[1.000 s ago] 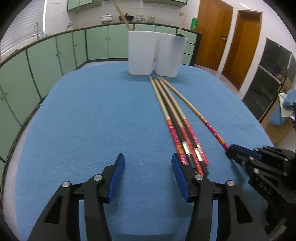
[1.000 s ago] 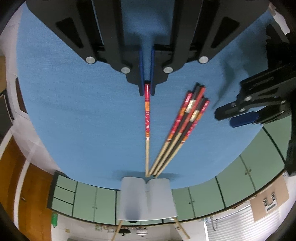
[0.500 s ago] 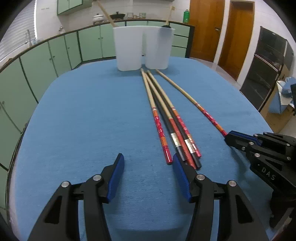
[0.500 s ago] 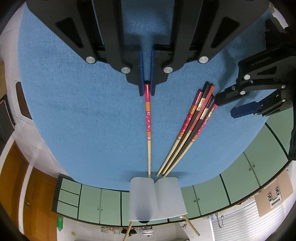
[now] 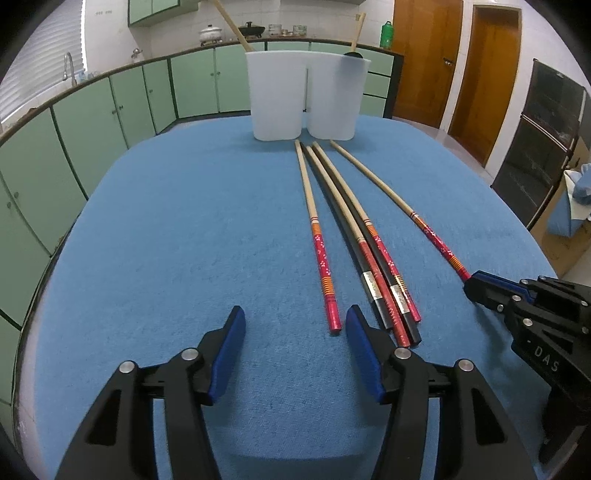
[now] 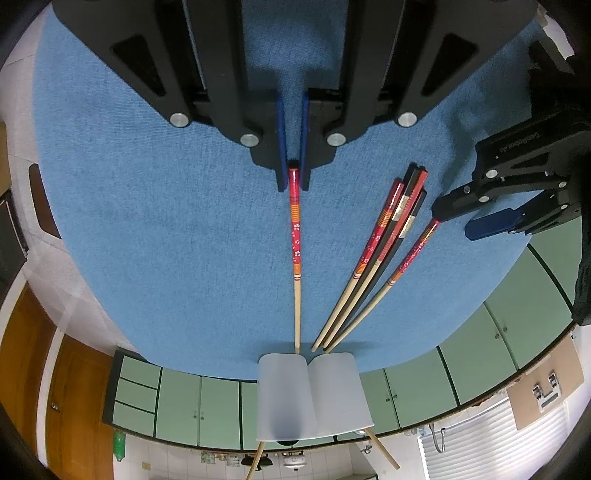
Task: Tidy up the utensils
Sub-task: 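Grasp a red-patterned chopstick by its tip with the right tool, then lift the red-patterned chopstick toward the white caddy with the right tool while the left tool lifts another chopstick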
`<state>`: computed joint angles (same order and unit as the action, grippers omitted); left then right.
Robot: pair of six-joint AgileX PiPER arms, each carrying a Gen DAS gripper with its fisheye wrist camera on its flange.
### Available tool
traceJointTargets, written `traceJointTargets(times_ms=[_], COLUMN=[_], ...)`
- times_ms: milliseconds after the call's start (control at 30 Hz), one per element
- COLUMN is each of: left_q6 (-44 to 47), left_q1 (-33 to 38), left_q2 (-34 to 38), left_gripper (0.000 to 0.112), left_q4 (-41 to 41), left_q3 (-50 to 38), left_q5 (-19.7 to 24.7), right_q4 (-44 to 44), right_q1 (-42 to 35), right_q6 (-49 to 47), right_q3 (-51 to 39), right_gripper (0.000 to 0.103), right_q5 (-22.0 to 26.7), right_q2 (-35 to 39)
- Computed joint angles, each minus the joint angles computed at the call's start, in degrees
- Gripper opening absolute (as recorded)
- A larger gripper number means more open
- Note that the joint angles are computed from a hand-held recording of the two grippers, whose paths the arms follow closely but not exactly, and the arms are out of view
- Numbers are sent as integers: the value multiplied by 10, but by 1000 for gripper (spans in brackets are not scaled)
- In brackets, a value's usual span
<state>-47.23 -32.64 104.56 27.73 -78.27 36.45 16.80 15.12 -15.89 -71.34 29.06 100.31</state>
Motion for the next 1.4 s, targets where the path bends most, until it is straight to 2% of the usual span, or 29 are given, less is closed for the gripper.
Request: traceJointTargets(times_ms=[67, 133, 233, 500, 900, 1167, 1400], left_q6=[-1, 4, 23, 10, -45, -45, 7], left_q1=[-2, -2, -1, -3, -22, -20, -7], left_q2=[-2, -2, -2, -8, -88, -109, -104], left_gripper=[46, 26, 7, 6, 6, 6, 6], left_q4=[-1, -8, -27, -16, 72, 116, 104], left_q3=[3, 3, 3, 7, 5, -45, -111], left_q5=[-4, -12, -23, -29, -1, 12, 16], right_q4=[8, 7, 6, 52, 80, 106, 131], right_q1=[-2, -2, -1, -10, -20, -40, -58], right_q6=[-7, -7, -7, -43, -76, -102, -121], right_q3=[0, 0, 2, 10, -11, -84, -186], right_gripper=[6, 6, 5, 5, 5, 5, 5], right_q5=[1, 0, -2, -3, 7, 42, 98], right_q2=[1, 1, 0, -11, -68, -85, -58])
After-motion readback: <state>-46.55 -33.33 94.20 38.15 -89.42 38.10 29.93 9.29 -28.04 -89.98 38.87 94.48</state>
